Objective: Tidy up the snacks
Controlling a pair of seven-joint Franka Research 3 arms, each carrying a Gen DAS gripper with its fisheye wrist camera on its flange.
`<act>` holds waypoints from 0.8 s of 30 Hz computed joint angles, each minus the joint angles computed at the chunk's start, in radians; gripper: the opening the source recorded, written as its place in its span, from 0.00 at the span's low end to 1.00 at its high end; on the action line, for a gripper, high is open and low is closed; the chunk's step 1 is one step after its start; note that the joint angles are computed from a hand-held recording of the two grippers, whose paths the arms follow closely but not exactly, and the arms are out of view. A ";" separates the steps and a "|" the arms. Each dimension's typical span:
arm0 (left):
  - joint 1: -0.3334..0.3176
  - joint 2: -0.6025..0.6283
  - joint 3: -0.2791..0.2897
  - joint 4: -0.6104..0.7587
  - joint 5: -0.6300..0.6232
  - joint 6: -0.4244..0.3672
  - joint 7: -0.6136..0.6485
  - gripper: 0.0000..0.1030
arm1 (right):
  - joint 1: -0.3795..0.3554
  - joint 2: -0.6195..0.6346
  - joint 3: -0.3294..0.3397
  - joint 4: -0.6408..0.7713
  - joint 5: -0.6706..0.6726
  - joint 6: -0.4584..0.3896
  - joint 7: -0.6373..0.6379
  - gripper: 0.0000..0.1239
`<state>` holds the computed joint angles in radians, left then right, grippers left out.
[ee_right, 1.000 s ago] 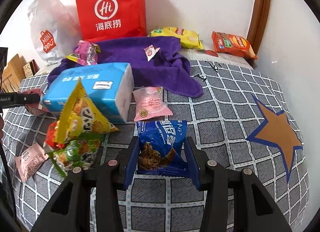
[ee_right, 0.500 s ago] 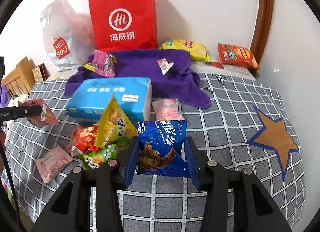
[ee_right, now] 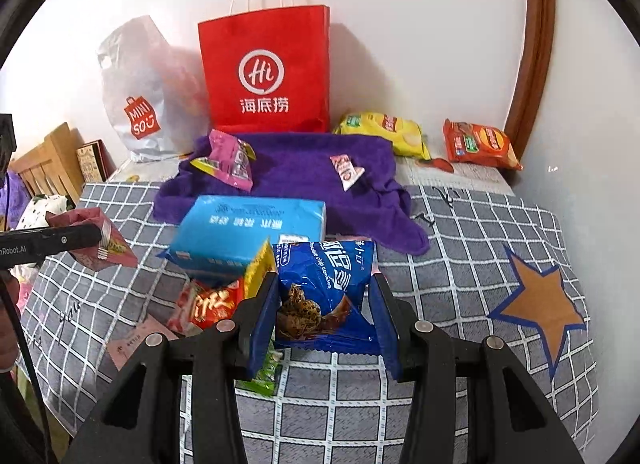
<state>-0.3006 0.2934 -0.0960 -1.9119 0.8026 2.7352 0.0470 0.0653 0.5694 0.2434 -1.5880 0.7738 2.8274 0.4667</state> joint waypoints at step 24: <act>0.047 0.160 0.001 0.330 -0.209 -0.070 0.372 0.59 | 0.128 0.275 -0.083 0.508 -0.238 -0.152 0.321 0.36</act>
<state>-0.2535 0.4538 -0.0951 -1.5816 0.5934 2.6655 0.4186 0.1936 0.8441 0.1609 -1.0800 0.5355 2.6757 0.7876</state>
